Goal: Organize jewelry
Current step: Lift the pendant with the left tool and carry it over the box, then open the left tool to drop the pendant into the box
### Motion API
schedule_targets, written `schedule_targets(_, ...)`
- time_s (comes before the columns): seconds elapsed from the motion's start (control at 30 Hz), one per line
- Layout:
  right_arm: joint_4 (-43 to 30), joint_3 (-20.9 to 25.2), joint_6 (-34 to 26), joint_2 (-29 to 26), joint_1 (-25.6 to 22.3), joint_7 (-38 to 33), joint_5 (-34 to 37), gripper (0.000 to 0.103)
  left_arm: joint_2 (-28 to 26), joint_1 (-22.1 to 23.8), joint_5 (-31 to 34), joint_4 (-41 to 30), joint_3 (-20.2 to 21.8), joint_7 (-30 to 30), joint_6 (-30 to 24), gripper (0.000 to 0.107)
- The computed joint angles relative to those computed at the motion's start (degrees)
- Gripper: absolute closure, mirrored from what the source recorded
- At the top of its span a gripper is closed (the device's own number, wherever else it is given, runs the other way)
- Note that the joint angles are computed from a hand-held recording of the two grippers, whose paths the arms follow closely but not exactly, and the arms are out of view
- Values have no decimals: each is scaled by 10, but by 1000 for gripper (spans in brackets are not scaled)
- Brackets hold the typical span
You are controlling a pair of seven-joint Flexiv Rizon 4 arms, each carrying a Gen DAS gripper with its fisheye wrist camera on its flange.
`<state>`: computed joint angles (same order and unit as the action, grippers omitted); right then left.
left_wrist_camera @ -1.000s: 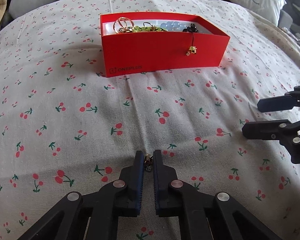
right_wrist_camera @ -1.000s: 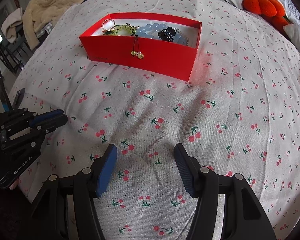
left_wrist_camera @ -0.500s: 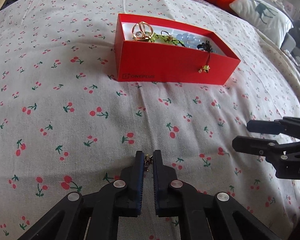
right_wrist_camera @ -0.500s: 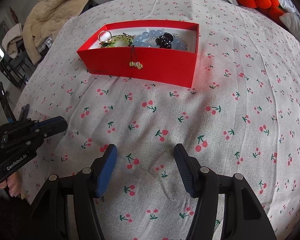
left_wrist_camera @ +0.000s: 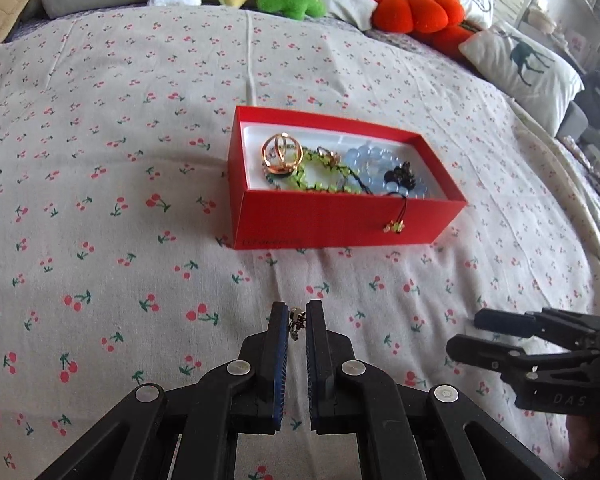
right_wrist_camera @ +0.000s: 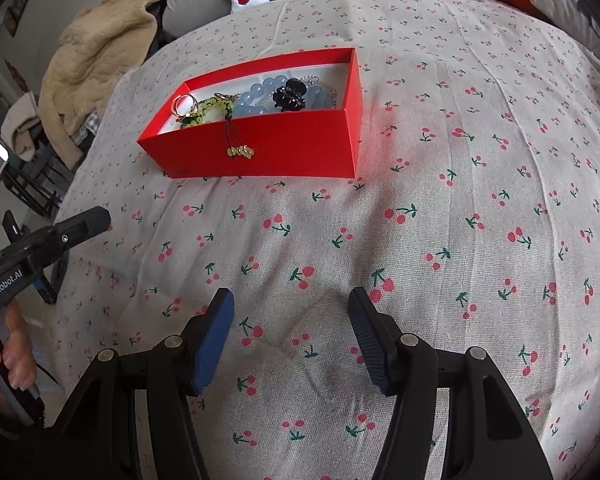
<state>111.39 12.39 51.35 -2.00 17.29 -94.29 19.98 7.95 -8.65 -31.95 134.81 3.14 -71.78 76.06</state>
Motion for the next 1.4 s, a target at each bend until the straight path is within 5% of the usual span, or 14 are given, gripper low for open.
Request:
schedule_targets(0.4,-2,-2,-2,0,-2,-7,10,41,-75,1,-83,-93,-25,56,0,104)
schedule_targets(0.87,-3,0,2,-5,-2,-6,6,41,-140,38,28,-158,-42,-41,-27,100)
schedule_targets(1.13,5,2,11,2,1,14,-13,41,-106,36,127,-152,-28,-110,-45,58)
schedule_targets(1.4,37,1,39,36,7,69,-82,40,-38,48,299,-136,-18,-249,-131,31)
